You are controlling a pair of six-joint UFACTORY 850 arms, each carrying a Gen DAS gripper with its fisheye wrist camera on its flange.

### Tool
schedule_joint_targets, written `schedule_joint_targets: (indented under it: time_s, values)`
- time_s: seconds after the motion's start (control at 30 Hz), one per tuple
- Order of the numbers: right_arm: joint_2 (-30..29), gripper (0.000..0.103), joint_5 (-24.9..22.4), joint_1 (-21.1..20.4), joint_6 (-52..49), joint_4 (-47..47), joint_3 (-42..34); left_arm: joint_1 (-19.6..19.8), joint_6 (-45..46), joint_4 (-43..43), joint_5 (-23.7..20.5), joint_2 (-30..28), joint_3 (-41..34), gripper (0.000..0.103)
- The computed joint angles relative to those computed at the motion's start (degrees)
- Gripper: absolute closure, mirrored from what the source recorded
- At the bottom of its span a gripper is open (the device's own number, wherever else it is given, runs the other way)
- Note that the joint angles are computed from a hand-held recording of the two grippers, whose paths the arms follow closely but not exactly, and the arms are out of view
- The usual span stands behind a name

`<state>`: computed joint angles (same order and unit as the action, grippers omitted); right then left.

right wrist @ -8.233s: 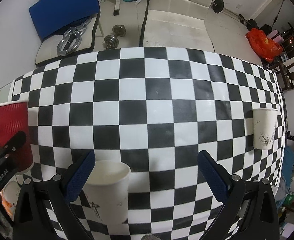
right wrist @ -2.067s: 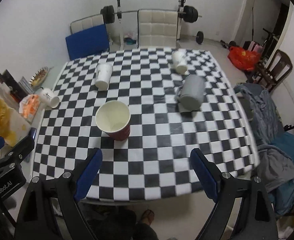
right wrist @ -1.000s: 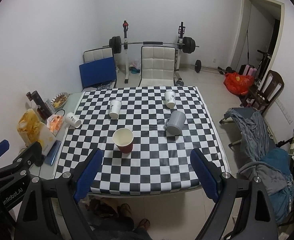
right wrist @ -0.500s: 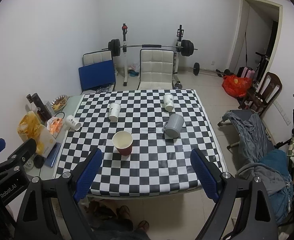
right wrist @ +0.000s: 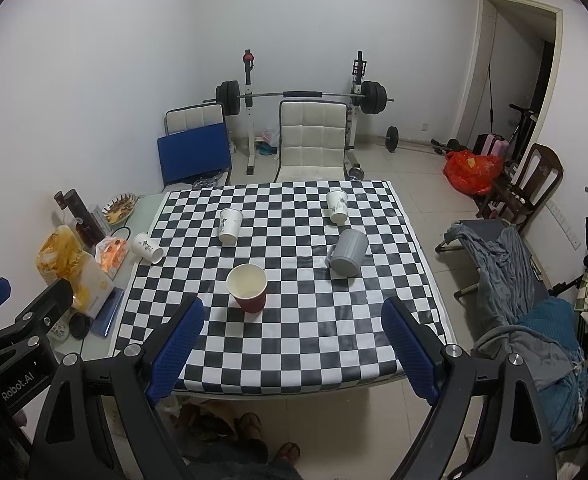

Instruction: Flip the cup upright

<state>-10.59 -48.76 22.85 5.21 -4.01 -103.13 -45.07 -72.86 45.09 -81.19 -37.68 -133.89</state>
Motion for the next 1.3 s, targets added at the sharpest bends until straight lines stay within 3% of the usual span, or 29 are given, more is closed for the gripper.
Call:
schedule_joint_targets:
  time_s: [1.3]
  values:
    - [0.2,0.011,-0.4,0.6,0.3,-0.3,-0.1,-0.2,-0.9,0.4,0.3,1.3,2.0,0.003]
